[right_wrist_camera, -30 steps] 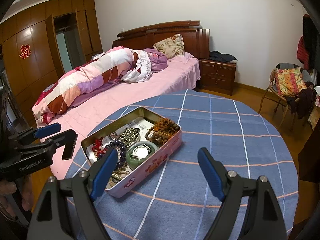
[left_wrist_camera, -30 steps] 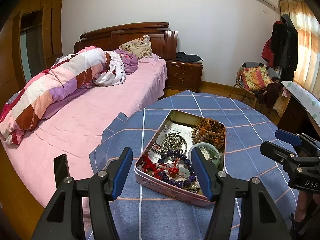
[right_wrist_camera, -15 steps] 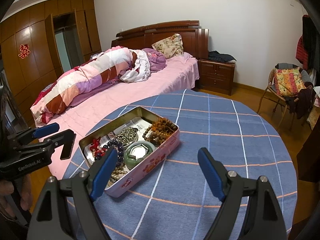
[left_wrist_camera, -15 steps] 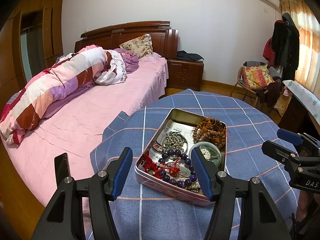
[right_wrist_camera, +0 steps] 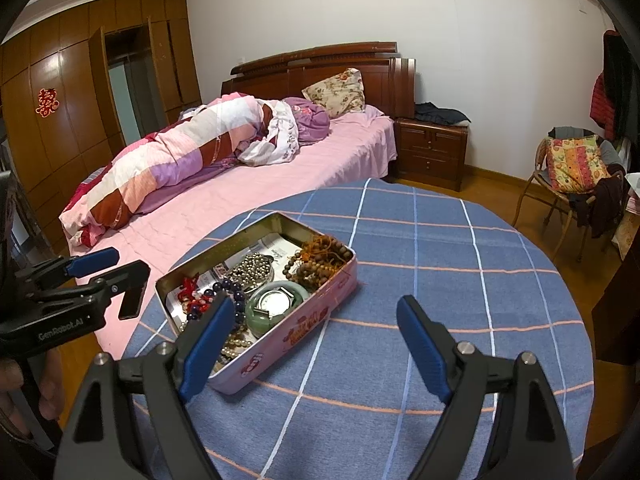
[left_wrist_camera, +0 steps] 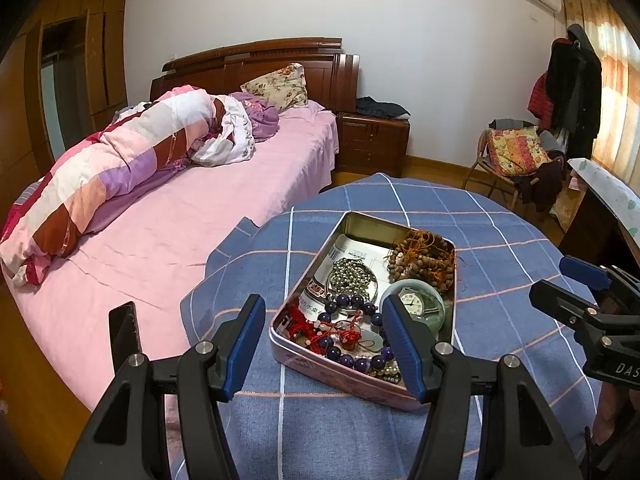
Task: Organize jewelry
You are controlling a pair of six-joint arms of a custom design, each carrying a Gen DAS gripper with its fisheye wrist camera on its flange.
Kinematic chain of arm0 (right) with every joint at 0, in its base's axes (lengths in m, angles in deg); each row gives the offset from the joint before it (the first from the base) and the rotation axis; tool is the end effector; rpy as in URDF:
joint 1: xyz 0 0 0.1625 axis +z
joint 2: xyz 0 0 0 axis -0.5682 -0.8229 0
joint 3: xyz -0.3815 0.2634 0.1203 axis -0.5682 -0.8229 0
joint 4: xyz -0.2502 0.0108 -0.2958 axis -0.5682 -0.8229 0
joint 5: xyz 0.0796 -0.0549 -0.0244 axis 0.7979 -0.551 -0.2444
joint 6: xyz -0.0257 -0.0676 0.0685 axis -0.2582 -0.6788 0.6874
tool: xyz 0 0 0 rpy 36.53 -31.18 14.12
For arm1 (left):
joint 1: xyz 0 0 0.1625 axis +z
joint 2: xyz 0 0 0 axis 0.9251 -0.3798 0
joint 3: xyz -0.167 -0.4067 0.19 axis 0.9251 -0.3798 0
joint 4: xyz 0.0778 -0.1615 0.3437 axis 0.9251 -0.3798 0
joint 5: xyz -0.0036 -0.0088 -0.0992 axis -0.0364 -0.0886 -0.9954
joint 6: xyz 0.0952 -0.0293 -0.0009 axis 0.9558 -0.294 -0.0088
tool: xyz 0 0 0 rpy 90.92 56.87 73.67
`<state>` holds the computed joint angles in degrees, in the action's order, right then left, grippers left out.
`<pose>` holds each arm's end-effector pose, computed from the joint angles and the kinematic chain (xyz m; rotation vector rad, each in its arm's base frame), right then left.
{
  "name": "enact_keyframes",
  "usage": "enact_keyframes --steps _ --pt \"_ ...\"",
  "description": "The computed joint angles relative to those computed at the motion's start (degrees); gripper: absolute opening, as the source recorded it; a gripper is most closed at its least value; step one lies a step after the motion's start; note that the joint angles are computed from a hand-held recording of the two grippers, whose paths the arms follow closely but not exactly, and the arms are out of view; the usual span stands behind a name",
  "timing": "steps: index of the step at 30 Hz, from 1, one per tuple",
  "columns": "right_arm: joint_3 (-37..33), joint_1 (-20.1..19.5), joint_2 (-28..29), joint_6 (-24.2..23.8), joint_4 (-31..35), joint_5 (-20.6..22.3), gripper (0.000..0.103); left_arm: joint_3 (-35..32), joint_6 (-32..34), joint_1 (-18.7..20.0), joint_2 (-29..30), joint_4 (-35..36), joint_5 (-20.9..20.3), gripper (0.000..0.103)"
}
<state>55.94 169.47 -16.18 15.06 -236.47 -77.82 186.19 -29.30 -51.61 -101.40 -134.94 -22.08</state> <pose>0.4185 -0.3087 0.0237 1.0073 -2.4131 0.9180 -0.0698 -0.2509 0.3738 0.2717 2.1282 -1.1094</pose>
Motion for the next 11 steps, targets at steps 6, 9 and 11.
enact_keyframes --steps 6,9,11 --pt "0.17 -0.22 0.2 -0.18 -0.61 -0.2 0.088 0.28 0.14 -0.15 0.34 0.25 0.41 0.061" --pt "0.22 -0.2 0.23 -0.05 -0.68 -0.39 0.089 0.25 -0.95 -0.85 0.61 1.4 0.62 0.061" --pt "0.39 -0.35 0.09 -0.06 -0.81 -0.5 0.089 0.21 -0.99 -0.83 0.82 1.47 0.54 0.061"
